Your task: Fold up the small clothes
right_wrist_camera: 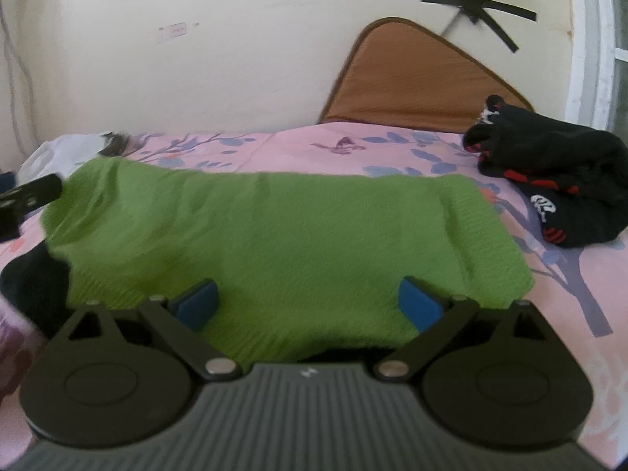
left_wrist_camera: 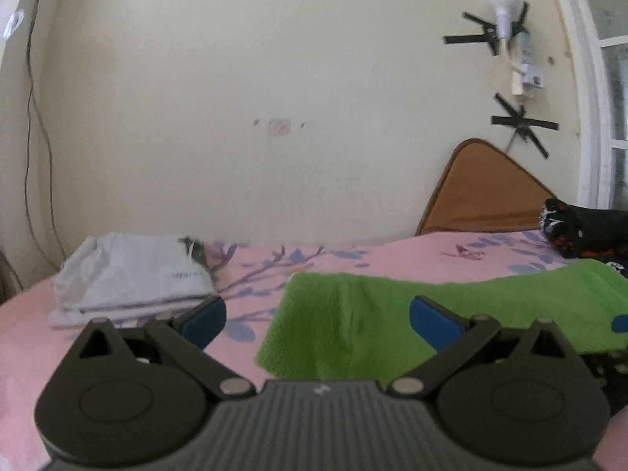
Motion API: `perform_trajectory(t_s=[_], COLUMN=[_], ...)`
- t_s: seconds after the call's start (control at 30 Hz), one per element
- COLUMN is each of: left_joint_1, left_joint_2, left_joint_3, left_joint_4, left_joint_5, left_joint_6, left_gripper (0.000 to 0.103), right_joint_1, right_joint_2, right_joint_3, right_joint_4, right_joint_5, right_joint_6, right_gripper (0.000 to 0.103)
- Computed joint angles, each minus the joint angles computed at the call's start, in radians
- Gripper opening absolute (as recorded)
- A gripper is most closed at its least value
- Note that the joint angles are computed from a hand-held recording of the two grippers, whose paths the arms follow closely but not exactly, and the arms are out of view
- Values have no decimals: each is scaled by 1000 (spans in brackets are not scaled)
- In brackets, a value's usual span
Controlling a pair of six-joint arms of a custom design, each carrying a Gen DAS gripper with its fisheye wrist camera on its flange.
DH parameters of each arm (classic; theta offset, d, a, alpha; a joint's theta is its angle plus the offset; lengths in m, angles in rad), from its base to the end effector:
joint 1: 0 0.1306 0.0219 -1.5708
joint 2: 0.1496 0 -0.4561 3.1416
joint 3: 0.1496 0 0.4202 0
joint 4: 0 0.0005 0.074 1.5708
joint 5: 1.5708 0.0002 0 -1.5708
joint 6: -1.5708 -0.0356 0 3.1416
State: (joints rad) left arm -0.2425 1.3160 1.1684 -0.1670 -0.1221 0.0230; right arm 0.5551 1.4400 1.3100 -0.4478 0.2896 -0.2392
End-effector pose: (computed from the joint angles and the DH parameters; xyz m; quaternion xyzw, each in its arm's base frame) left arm 0.4800 -0.1148 0.4884 0.0528 0.8067 -0.0287 0.5879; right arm 0.4625 0.2743 0.4729 -0.0690 0.8700 0.0653 0.4837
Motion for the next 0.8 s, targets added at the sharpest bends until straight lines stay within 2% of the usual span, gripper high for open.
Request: perform_trajectory(t_s=[0.1,0.17,0.27,0.33,0.43,0.5,0.53,0.6,0.63,0.67,0.73,0.8], left_joint_1=[16,33,60,76,87,74,62,40,34,35,40,44], left_joint_2=[8,16,32,48,74,86,93,105,115,120,110,111], left_joint_3=[19,34,64,96,140,152,158,161,172,184,169,171], left_joint_4=[-44,-74,-126,-170,-222,-233,-250,-288,-333,-364,-336,-345], left_joint_5=[18,58,133,201,293,283,251,203,197,212,227,237], left_joint_6=[37,69,134,171,199,156,107,18,-11,-20,-11,-1], left_gripper=[103,103,103,103,102,99,99,99,98,100,103,103], right_joint_1=[13,16,11,2,-17,-20,-17,-20,-24,-28,-36,-48], right_joint_2=[-26,-46,-62,-58,-18,17,34,63,57,40,16,-13], right_joint_3=[-21,-30,-21,2,57,90,103,125,104,76,53,28], right_joint_4=[6,15,54,77,56,21,-6,-85,-77,-50,-65,-75], right_joint_5=[-29,-41,-27,-31,-89,-111,-106,-97,-95,-100,-100,-105], right_joint_6=[14,15,13,4,-30,-27,-16,-11,-6,10,5,-28], right_gripper=[97,74,62,58,57,56,56,55,54,54,55,55])
